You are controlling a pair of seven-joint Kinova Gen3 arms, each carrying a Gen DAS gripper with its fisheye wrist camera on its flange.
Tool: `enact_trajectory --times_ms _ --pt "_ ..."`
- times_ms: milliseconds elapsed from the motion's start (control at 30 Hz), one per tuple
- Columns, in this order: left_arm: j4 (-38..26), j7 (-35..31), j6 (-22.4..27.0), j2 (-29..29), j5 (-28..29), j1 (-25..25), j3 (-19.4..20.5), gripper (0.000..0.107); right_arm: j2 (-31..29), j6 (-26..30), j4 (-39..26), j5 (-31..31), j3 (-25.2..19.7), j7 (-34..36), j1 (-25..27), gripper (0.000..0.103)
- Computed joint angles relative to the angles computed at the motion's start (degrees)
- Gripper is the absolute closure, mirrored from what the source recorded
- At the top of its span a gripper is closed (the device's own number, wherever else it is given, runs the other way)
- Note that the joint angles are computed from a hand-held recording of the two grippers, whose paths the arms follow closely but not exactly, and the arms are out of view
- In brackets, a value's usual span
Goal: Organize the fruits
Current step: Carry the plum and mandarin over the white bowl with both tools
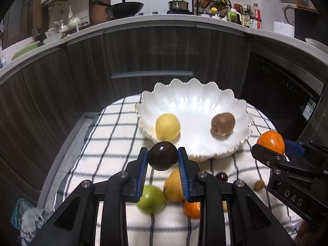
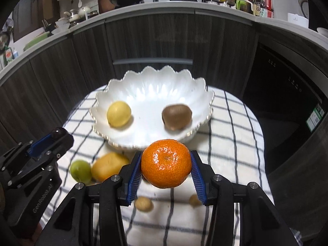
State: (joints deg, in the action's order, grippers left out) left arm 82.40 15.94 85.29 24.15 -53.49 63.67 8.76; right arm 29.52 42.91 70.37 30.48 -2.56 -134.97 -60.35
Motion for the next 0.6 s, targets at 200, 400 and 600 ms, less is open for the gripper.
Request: enact_trajectory --times_ms 200,400,600 --pt "1.4 -2.1 -3.3 -0.8 -2.6 -2.4 -0.7 0.078 2.5 1.0 -4.8 -0.4 0.4 2.4 0.5 0.056" --pt "3.5 -3.5 -8.7 -1.7 -2.8 -5.7 -0.8 0.078 6.0 2.8 -10.7 -3.1 0.6 6.6 1.7 0.056" --pt "4.9 -5.6 -13.7 -1.5 -2.1 -8.9 -1.5 0.078 9.9 5.6 -16.6 -5.6 1.7 9.7 2.1 0.056"
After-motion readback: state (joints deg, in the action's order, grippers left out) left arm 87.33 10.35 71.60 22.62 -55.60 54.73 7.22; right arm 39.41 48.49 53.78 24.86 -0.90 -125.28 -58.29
